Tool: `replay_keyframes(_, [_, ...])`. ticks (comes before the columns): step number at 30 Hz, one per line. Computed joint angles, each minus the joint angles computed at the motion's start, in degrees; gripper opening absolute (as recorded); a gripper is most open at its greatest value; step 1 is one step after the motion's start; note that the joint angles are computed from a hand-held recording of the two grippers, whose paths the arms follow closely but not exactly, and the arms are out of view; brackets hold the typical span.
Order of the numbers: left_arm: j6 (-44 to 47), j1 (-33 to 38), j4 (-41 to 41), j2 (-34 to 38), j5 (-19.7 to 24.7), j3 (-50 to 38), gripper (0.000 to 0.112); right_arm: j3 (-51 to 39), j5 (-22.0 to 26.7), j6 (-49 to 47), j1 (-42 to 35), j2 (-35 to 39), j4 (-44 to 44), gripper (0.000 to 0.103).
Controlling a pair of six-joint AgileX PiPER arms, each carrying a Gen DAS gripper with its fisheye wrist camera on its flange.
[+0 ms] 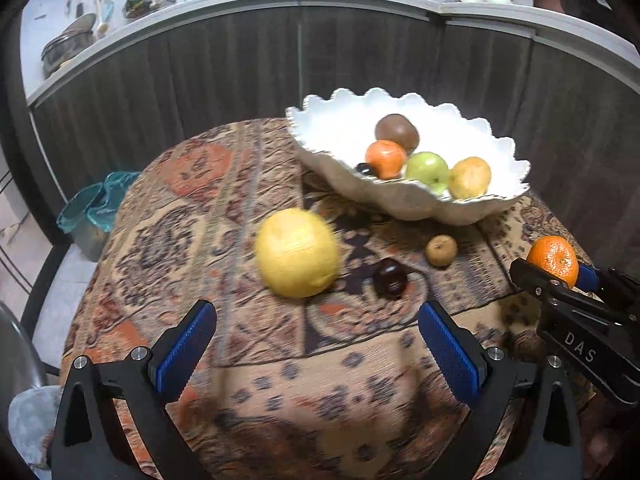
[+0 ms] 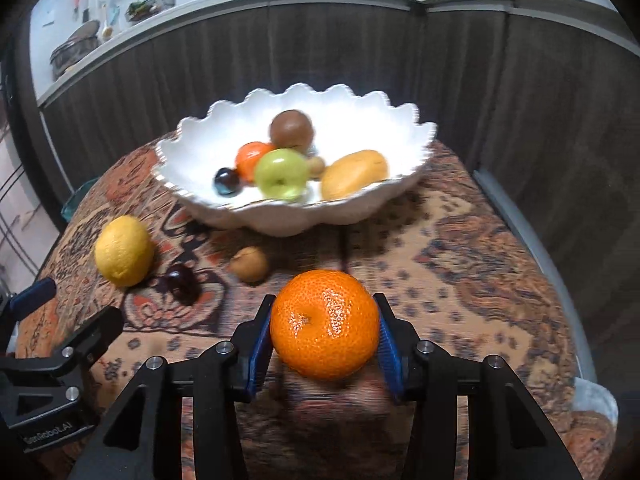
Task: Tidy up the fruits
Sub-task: 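Grasp the dark plum with the left gripper while the right holds the tangerine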
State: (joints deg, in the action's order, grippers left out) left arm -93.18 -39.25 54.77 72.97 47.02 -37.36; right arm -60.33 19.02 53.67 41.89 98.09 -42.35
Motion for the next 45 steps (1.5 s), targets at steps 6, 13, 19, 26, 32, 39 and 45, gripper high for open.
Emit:
replay_keyframes(6, [1.83,0.49,-0.07,5.07,-2.67,-4.66,0.097,1.62,-2.09,-2.26,-3.97,-1.96,1.85,0.047])
replay_keyframes(13, [6.50,1.86,-2.52,10.60,-4.95,-8.91,0.075,2.34,-4.46,-9.07,-7.70,-2.38,8.88,0.047])
replay_keyframes(19, [7.52,2.62,-2.85,13.41,-4.97,-10.42,0.067,1.98,-5.40,-11.87,-9.00,-1.40,11.93,0.047])
replay_keyframes(26, [9.18,5.76,-3.99,14.90,-7.95,-10.38,0.060,-0.53,-5.32,-15.83,-8.56,0.79,16.28,0.047])
replay_keyframes(32, [10.79,7.83,-4.68,15.49,-9.90,-10.87,0.051,-1.65,-5.21,-17.54,-8.04,1.81,18.02,0.047])
replay_keyframes(39, [14.17,9.78,-6.96,15.79,-11.83,-11.09,0.027,-1.90,-5.04,-18.09,-7.98,2.30,18.45,0.047])
replay_keyframes(45, [13.64,8.64,-6.62,14.02,-10.70,-10.41,0.026,-1.22,-5.39,-18.16,-8.00,1.62,18.49,0.047])
